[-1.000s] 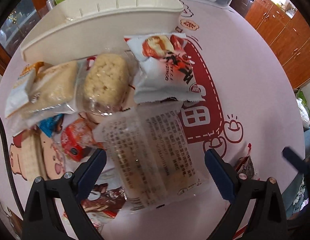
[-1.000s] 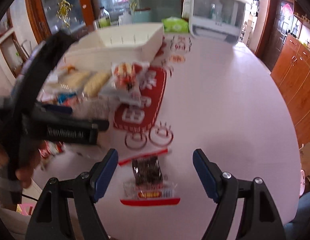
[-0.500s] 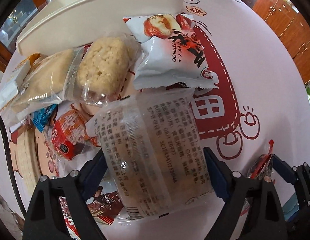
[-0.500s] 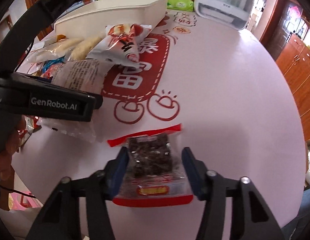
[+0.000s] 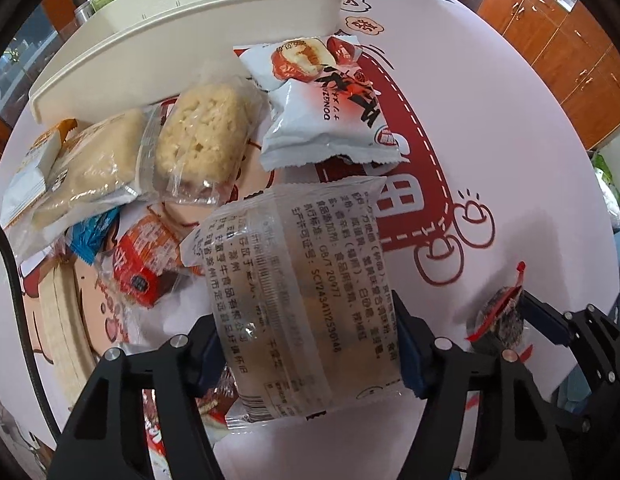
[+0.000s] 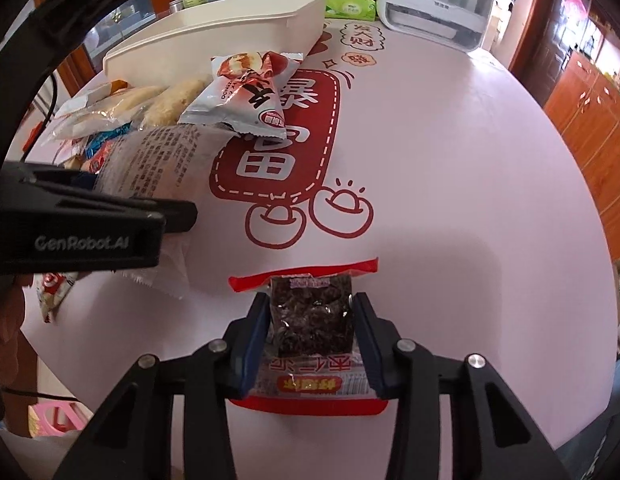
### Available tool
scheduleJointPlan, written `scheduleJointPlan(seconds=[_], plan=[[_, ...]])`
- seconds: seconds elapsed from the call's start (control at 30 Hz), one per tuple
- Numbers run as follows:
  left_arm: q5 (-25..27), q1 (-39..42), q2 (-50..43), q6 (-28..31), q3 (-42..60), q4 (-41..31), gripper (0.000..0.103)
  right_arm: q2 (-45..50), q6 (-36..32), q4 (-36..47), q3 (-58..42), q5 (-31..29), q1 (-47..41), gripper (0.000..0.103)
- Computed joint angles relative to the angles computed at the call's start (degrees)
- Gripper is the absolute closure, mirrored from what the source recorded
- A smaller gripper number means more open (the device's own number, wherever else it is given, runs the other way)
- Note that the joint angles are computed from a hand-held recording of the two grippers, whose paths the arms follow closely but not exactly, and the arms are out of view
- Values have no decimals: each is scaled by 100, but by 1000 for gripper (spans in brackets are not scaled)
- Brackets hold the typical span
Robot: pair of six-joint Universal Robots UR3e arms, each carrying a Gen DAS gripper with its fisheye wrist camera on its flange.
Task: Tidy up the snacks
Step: 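Carry both held snacks into the white tray and open both tools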
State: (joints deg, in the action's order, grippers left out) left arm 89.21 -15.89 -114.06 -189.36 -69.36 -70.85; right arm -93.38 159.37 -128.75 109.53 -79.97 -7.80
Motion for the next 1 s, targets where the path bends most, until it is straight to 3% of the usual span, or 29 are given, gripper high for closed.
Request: scheduleJointPlan(seconds=[0.2,0.57,0.83,1.0], plan=[[-149,135,565,388,-129,-269,35,-65,203,646,-234,277,-203,61],[61,124,1088,1065,476,-607,35,164,610,1638,-1104,685,-110,61],[-42,588,1199,1516,1085,-807,35,750,1004,1986,-2487,725,432,61],[-323,1123,1014,1945,1835,-1156,35,1486,1333,2123,-3915,536,870,61]])
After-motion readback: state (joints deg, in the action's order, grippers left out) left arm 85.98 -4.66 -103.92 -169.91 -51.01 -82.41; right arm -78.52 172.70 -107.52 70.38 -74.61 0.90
